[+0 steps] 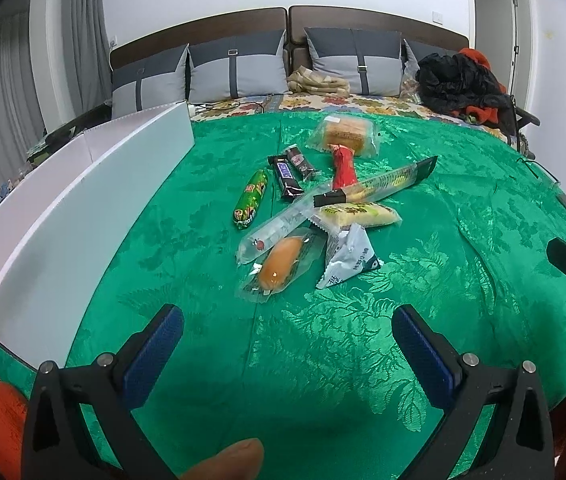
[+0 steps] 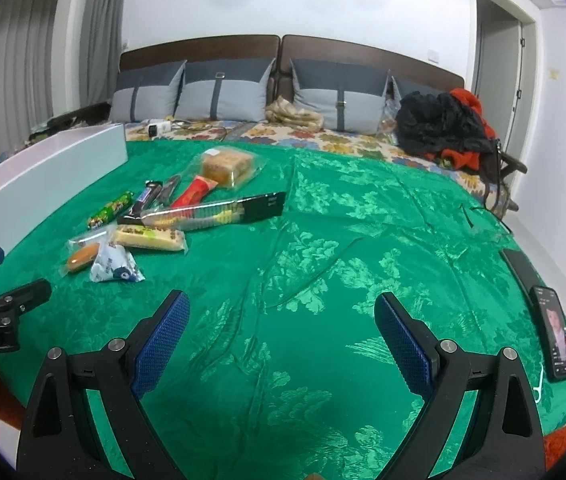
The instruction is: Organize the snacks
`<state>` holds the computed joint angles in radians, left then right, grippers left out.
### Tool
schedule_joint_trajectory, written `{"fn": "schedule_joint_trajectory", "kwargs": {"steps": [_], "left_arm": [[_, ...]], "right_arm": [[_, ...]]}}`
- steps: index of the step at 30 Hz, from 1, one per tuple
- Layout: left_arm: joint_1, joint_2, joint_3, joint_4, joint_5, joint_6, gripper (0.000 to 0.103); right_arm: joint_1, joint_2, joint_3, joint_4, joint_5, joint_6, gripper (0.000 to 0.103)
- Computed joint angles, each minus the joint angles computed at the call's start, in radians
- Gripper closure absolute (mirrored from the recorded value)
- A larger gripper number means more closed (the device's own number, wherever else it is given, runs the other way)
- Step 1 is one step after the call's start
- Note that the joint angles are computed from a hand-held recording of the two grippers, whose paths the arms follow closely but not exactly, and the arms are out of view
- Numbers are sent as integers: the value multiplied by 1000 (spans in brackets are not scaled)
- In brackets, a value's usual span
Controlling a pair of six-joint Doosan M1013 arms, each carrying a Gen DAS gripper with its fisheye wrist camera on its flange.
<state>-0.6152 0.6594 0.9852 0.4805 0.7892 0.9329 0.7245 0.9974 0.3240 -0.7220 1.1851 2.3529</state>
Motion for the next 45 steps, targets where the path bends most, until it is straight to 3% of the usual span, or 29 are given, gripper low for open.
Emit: {"fn": "schedule_joint_trajectory", "kwargs": {"steps": [31,45], "left_arm": [[12,39,-41,-69,102,51,0],[22,63,-73,-116,167,81,0]], "right_arm": [[-10,33,-60,78,46,-31,7],[-18,92,-168,155,138,-90,7]]}}
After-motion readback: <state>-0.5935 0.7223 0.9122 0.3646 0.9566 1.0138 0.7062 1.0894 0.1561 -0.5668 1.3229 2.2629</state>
